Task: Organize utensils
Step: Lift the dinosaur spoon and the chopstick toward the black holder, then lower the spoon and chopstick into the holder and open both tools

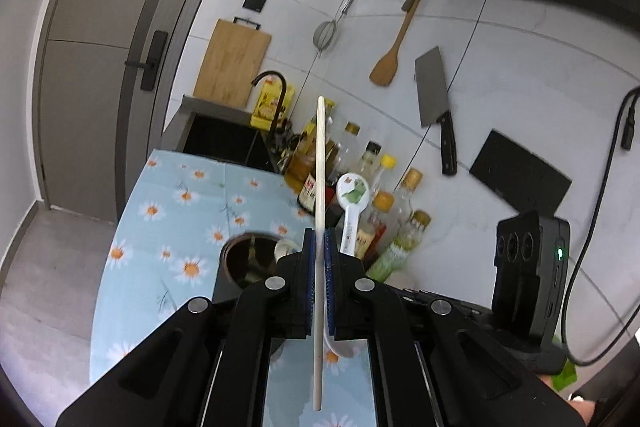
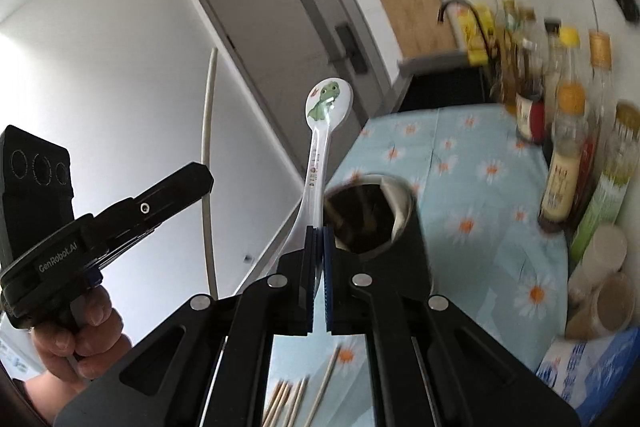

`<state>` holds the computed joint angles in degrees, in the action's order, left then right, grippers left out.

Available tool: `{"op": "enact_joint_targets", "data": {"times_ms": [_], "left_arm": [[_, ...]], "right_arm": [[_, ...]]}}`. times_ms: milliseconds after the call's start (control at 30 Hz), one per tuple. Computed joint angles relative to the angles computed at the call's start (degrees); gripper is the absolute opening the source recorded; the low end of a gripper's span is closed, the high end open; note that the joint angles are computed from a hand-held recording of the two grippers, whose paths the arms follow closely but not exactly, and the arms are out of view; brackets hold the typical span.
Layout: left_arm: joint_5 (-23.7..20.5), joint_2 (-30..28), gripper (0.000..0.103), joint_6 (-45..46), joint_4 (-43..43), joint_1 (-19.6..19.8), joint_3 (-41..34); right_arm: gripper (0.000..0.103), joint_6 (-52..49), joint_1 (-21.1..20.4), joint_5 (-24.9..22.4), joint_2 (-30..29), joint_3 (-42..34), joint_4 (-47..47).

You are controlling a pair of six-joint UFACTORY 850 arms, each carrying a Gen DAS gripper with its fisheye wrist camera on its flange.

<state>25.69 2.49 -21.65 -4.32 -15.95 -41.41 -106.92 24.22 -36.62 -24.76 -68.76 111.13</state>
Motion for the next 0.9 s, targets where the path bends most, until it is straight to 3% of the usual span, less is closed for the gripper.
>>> {"op": "enact_joint_targets", "data": {"times_ms": [67, 333, 667, 900], "left_arm": [[1.2, -0.8, 0.004, -0.2, 1.1, 0.3, -0.8], [7.7, -4.8, 0.004, 1.0, 1.5, 2.5, -3.7], [11.7, -9.4, 0.004, 1.5, 2.1, 5.3, -6.7], [13.8, -11.2, 0.004, 6.3, -1.5, 5.0, -7.9]], "right_arm": [[0.004, -9.2, 0.7, 1.3, 0.6, 0.6, 8.2], [0.004, -18.3, 1.3, 0.4, -0.5, -1.2, 17.2], [0.004, -18.9, 1.1, -2.1, -4.8, -5.2, 20.0], [0.004, -22.8, 1.4, -1.3, -5.7, -5.9, 24.3]]}}
